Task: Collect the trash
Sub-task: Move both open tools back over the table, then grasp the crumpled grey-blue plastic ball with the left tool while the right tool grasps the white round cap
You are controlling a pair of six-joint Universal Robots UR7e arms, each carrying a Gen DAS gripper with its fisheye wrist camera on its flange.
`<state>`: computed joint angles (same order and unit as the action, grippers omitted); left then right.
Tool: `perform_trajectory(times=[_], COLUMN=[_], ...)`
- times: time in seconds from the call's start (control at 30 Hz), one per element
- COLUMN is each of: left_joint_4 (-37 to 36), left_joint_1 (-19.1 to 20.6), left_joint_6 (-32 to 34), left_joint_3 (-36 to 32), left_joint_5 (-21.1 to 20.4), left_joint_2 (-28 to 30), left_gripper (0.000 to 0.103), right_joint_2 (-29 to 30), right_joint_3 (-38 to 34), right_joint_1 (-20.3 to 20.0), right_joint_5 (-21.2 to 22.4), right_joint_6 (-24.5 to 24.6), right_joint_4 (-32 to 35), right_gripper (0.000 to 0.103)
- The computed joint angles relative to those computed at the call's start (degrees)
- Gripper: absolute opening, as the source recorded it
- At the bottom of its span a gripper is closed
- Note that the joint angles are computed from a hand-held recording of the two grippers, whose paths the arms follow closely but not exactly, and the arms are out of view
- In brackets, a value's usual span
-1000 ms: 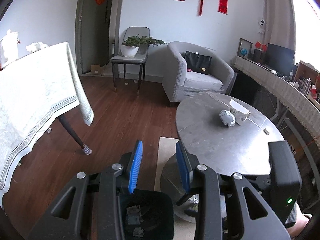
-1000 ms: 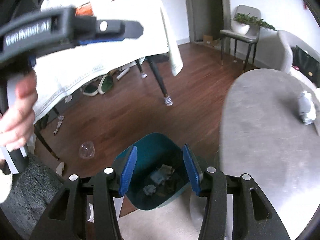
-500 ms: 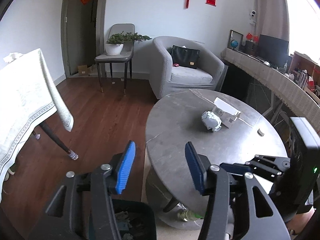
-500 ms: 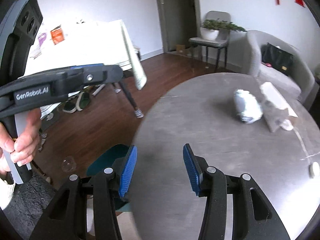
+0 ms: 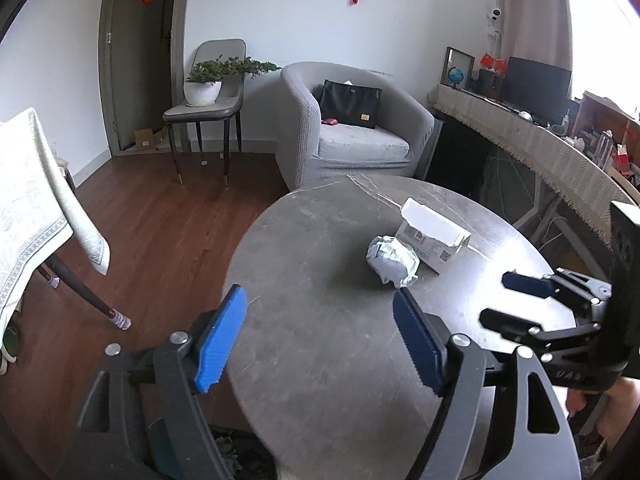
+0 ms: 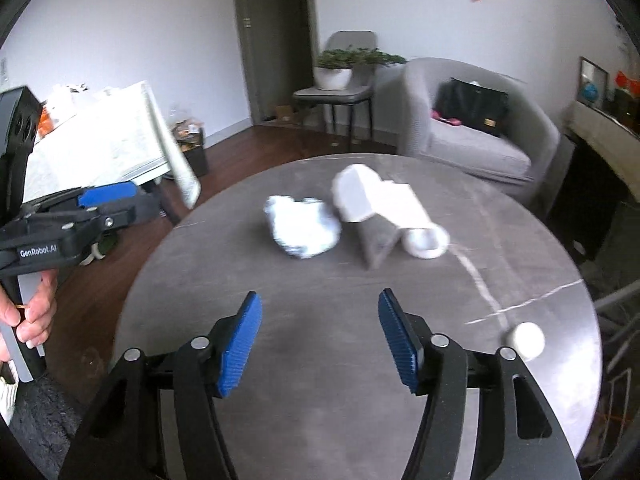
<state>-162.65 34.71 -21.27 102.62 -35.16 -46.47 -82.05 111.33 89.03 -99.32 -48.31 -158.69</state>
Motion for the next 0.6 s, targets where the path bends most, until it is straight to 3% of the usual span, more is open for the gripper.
perform_trajectory(times=[0.17,0.6], left_joint_4=[0.03,2.92], left_joint_1=[1.90,5.26], left_joint_6=[1.44,1.43], left_joint_3=[-4.67,-14.36], left_joint_5=[-3.12,-9.48], left_joint_2=[3.68,11.44], left_gripper=[0.080,0.082], right_joint_2=[-0.02,1.95], right_joint_3=[-1.64,-7.10], right_joint_1=[-1.53,-6.64], right_joint_5=[-0.35,-3.07], right_joint_6=[-0.85,-1.49], right_joint_4=[-2.16,-0.22], right_gripper=[0.072,0.073])
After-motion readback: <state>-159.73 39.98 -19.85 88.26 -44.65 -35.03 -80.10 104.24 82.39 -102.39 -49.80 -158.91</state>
